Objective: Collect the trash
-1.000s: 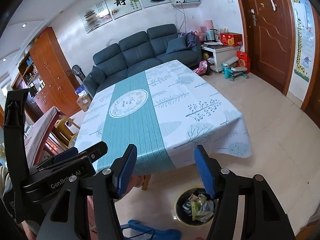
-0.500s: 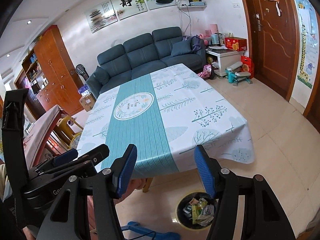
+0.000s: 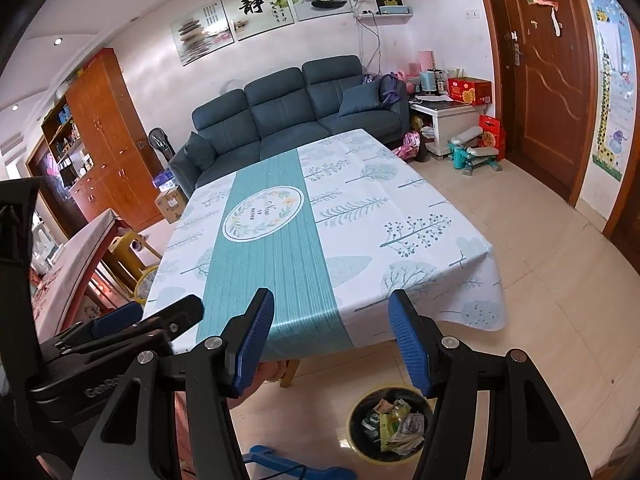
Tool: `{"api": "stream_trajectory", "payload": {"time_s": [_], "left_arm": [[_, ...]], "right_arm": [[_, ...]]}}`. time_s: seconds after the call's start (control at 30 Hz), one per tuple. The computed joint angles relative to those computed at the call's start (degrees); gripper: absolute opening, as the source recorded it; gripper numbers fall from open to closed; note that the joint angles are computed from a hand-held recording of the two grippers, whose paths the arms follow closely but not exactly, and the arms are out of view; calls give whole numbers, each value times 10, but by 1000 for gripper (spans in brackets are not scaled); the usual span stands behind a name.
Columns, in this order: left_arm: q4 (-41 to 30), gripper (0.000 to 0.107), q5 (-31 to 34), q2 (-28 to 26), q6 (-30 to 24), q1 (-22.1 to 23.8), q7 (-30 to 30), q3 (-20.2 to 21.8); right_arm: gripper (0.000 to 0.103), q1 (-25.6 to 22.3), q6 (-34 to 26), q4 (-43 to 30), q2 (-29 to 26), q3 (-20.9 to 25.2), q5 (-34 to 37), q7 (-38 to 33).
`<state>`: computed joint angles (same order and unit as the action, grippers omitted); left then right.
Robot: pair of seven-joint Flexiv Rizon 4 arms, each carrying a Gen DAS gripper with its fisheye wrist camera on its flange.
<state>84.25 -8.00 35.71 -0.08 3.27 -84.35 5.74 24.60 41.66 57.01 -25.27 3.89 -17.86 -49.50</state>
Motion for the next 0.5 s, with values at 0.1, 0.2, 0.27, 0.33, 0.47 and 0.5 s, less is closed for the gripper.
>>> {"api": "stream_trajectory", "payload": {"time_s": [0.1,0.2,0.27,0.33,0.47,0.5], "left_arm": [[0,82,-2,0,-1,-1,-1,2],[0,82,-1,-1,1,-1,2,2],[1,82,-2,-1,1,-1,3,3],[2,82,-2,1,3,-2,4,3],[-2,82,-1,3,-4,-1,2,2],[-4,82,-1,2,-5,0,1,1]], "right_arm": [[61,-3,4,2,-1,0,3,1],[61,-3,4,3,-2,0,3,0],[61,-3,5,4,-2,0,3,0],[61,-4,4,3,-3,0,4,-1],[61,-4,5,2,-4,0,5,-1],[61,-4,5,1,-4,0,5,-2]]}}
